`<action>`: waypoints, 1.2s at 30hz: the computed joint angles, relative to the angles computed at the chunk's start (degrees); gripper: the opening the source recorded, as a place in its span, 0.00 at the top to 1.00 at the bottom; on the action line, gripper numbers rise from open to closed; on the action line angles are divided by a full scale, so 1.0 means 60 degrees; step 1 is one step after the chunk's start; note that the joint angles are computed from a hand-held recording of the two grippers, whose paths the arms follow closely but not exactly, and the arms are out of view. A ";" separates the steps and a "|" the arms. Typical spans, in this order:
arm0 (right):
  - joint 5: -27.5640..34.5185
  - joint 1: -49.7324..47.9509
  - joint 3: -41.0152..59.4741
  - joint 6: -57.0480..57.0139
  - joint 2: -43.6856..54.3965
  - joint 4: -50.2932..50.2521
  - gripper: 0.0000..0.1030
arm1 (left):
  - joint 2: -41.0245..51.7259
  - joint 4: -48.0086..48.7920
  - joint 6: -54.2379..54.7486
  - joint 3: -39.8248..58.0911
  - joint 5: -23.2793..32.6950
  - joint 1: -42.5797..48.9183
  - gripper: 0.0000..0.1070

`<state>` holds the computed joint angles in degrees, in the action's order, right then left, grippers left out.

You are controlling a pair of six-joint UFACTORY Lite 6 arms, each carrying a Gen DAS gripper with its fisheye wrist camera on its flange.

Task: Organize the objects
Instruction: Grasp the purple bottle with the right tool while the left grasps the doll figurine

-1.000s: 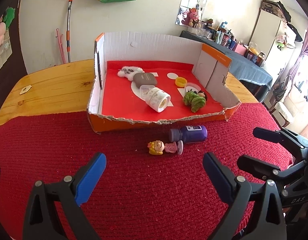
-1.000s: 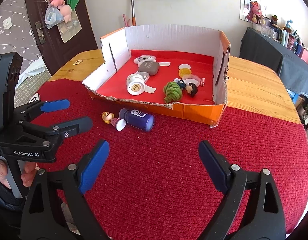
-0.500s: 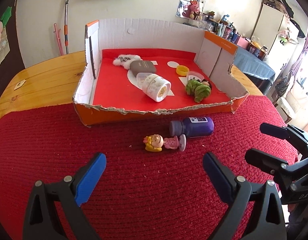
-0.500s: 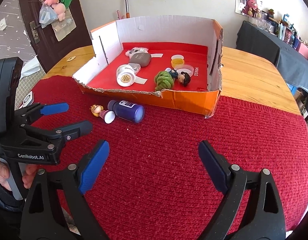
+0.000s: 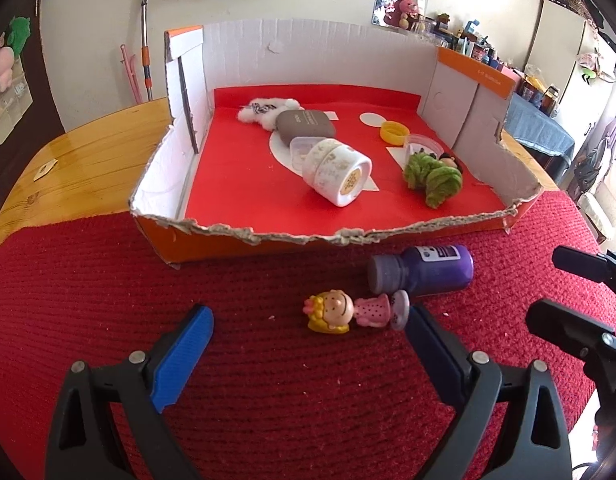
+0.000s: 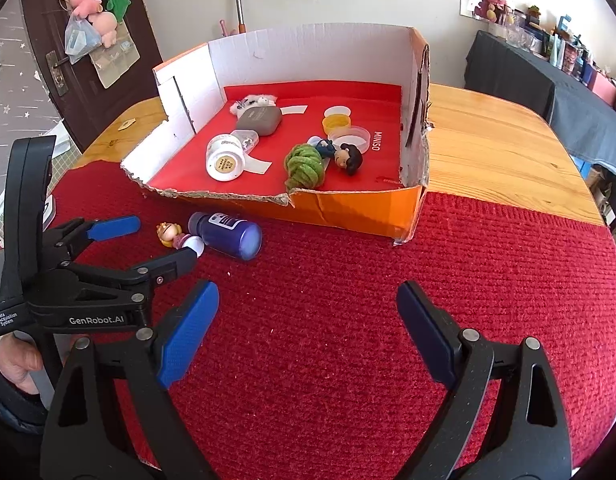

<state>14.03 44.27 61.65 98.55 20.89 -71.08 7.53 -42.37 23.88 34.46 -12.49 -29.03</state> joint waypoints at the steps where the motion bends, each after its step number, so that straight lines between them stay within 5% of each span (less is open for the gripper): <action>1: -0.0020 -0.0005 0.0088 -0.0072 0.0081 0.0060 0.11 | 0.0022 -0.0123 0.0105 0.0004 -0.0044 0.0015 0.09; 5: -0.0055 0.0019 0.0560 -0.0571 0.0455 0.0526 0.11 | -0.0036 -0.1373 0.1362 -0.0111 -0.0305 0.0063 0.09; 10: -0.0127 0.0060 0.1345 -0.1444 0.1065 0.1338 0.11 | -0.0344 -0.0724 0.1062 -0.0398 -0.0099 0.0861 0.10; 28: 0.0382 0.0435 0.4542 -0.3963 0.3664 0.3654 0.15 | -0.0338 0.7798 -0.4565 -0.0183 0.0379 0.2542 0.14; 31: 0.0454 0.0441 0.4881 -0.4343 0.3921 0.3896 0.22 | -0.0223 0.8406 -0.5052 -0.0091 0.0259 0.2518 0.20; 33: 0.0487 0.0421 0.5113 -0.4880 0.4123 0.4325 0.38 | -0.0073 0.9598 -0.6136 0.0019 0.0256 0.2560 0.29; 36: 0.0739 0.0486 0.5230 -0.4635 0.4249 0.3870 0.54 | 0.0003 0.9041 -0.5547 0.0003 0.0167 0.2418 0.38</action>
